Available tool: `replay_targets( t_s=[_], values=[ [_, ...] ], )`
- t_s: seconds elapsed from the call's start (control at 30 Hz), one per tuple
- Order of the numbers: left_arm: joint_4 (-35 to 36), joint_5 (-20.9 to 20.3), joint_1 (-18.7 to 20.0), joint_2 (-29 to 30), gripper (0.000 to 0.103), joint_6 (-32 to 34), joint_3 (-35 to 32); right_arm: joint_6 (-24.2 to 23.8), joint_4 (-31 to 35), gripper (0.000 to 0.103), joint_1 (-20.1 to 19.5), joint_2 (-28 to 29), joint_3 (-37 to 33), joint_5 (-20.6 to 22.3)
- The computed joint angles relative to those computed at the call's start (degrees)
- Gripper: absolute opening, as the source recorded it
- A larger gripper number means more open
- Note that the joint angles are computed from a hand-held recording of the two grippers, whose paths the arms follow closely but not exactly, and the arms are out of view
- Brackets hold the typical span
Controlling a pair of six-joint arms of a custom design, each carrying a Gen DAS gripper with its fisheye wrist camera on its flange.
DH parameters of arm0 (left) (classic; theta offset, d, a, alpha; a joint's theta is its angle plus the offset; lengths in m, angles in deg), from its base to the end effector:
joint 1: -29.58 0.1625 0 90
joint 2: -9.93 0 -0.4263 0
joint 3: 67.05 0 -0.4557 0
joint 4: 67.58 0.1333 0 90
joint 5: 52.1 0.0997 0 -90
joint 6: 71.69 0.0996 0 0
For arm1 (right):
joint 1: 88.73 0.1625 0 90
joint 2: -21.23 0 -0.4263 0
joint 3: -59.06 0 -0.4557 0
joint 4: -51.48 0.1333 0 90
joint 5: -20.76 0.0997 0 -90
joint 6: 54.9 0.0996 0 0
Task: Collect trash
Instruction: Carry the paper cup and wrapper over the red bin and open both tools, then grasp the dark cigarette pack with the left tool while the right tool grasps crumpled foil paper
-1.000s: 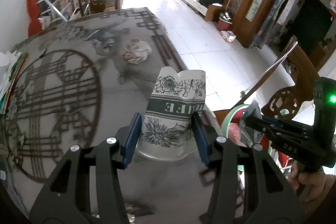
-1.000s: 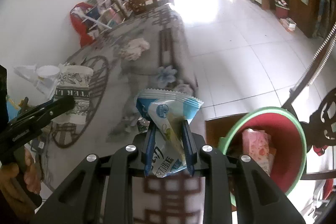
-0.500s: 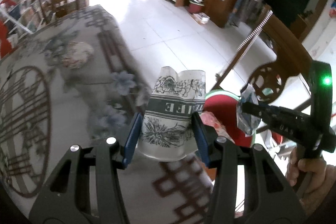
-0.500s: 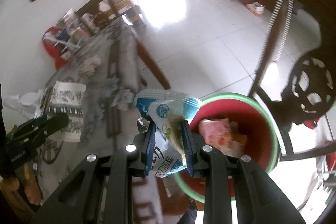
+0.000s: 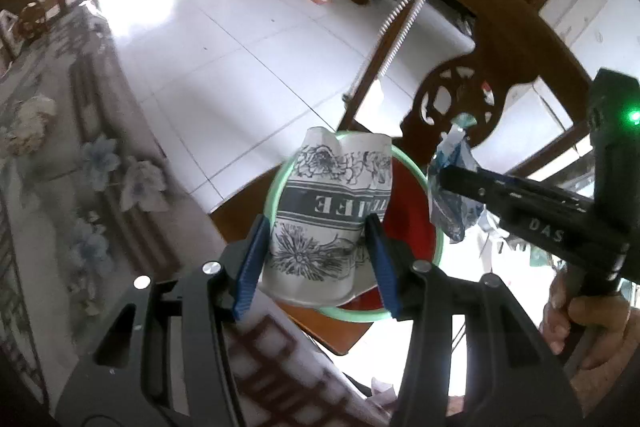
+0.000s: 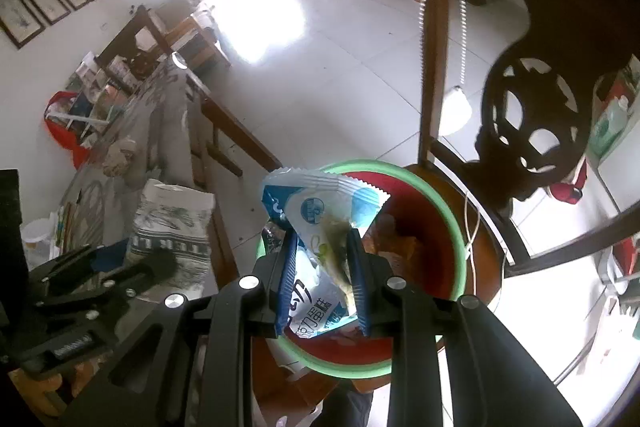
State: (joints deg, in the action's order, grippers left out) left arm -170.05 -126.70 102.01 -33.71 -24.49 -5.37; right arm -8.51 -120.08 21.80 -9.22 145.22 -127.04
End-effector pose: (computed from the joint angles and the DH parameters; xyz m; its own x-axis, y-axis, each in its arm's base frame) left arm -0.0988 -0.8411 0.2103 -0.3988 0.9106 -0.1084 0.8728 0.4131 0.2599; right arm 0.3044 -0.6731 -0.0022 -0.6620 0.7196 0.2096 0.2373 0.4664 -0.8521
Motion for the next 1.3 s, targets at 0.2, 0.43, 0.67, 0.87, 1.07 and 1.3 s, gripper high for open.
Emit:
replay_targets(
  t_s=[0.2,0.43,0.67,0.87,1.07,1.3],
  values=[
    [-0.96,-1.0,-0.03,-0.19,0.073,-0.44,0.62,1.05,-1.79,0.05,0.09,-0.04,0.84,-1.18],
    [-0.06,-0.59,1.26,0.76,0.074,-2.86,-3.78,1.74,-2.12,0.07,-0.14,0.54,-0.25,-1.44],
    [-1.74,1.28,4.42,3.0,0.074,-10.44,-13.37,-4.13,1.26,0.07,-0.53,4.09,-7.25,2.09],
    [-5.29,5.71,7.37,1.66,0.081,-10.43,-16.43,-12.02,6.49,0.072,-0.49,10.56,-19.0,7.25],
    [-6.8,6.34,11.11,-2.1,0.092,-3.85,-14.99,-17.67,13.22,0.074,-0.24,16.98,-30.43,12.23],
    [-9.81,10.77,14.16,-6.38,0.094,21.51,-8.22,-19.85,20.89,0.075,0.35,23.37,-41.43,15.32]
  ],
)
